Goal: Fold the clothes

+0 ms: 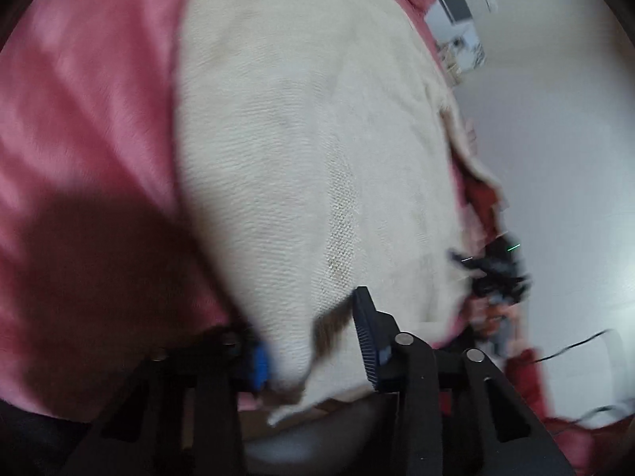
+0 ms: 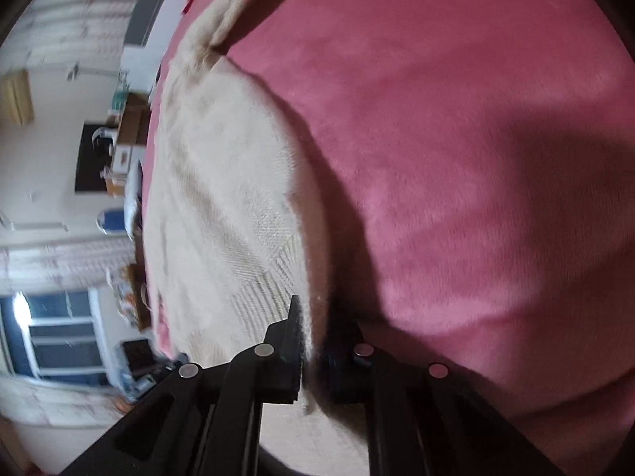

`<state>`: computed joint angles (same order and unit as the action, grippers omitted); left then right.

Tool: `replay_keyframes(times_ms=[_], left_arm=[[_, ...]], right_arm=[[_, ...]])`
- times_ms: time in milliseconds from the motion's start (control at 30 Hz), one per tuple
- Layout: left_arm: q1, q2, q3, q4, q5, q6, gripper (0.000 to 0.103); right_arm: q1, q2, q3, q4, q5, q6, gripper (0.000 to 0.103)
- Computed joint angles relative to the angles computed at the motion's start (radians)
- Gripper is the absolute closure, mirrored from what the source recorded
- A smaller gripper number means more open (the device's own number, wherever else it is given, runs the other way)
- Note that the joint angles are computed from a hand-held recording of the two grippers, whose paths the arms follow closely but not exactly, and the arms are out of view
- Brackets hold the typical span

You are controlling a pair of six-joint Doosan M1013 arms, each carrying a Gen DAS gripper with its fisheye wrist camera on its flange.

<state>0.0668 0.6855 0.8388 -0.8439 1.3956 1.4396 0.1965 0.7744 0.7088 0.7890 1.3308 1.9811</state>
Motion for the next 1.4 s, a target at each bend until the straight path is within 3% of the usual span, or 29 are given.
replay_keyframes(times_ms=[67,233,333,400,500,633,667,800,833,867,933,1067,1233,1367,1400], left_arm=[[0.018,0.005,0.011,-0.077,0.018,0.001,0.090],[0.023,0.014,-0.016,-0.115,0.075,0.045,0.096],[0.021,0.027,-0.055,-0.065,0.084,0.031,0.096],[-0.003,0.051,-0.118,0.081,0.139,0.040,0.095],[-0.019,0.047,-0.117,0.123,0.126,0.049,0.079],[-0.026,0.023,-0.075,0.057,0.055,0.068,0.024],[-0.034,0.022,-0.079,0.065,0.048,0.073,0.019],[-0.072,0.044,-0.160,0.209,0.100,0.077,0.019],[-0.077,0.048,-0.174,0.237,0.112,0.079,0.029],[-0.081,0.052,-0.190,0.270,0.126,0.075,0.046],[-0.065,0.048,-0.180,0.252,0.129,0.074,0.052],[-0.024,0.019,-0.104,0.151,0.098,0.023,0.051],[0.001,0.014,-0.071,0.064,0.095,-0.007,0.038],[-0.009,0.014,-0.068,0.064,0.074,-0.021,0.039],[-0.012,0.013,-0.069,0.077,0.074,-0.013,0.045]], right_arm=[[0.001,-0.005,0.003,0.028,0.000,0.002,0.096],[0.012,-0.003,-0.028,0.032,0.038,0.006,0.096],[0.012,-0.002,-0.043,-0.047,0.025,0.041,0.096],[0.010,0.015,-0.074,-0.104,0.046,0.050,0.093],[0.008,0.028,-0.076,-0.111,0.050,0.044,0.084],[0.014,0.023,-0.057,-0.106,0.026,-0.033,0.076],[0.016,0.019,-0.050,-0.112,0.019,-0.057,0.076],[0.022,-0.009,-0.005,-0.130,-0.033,-0.076,0.075],[0.020,-0.008,-0.004,-0.122,-0.029,-0.064,0.075],[0.019,-0.003,-0.011,-0.110,-0.023,-0.042,0.075],[0.015,-0.001,-0.008,-0.087,-0.026,-0.016,0.075],[0.008,-0.014,0.039,-0.032,-0.075,0.016,0.075],[0.002,-0.031,0.097,0.037,-0.143,0.030,0.075],[0.005,-0.027,0.085,0.017,-0.143,0.021,0.075],[0.005,-0.028,0.089,0.018,-0.150,0.028,0.076]])
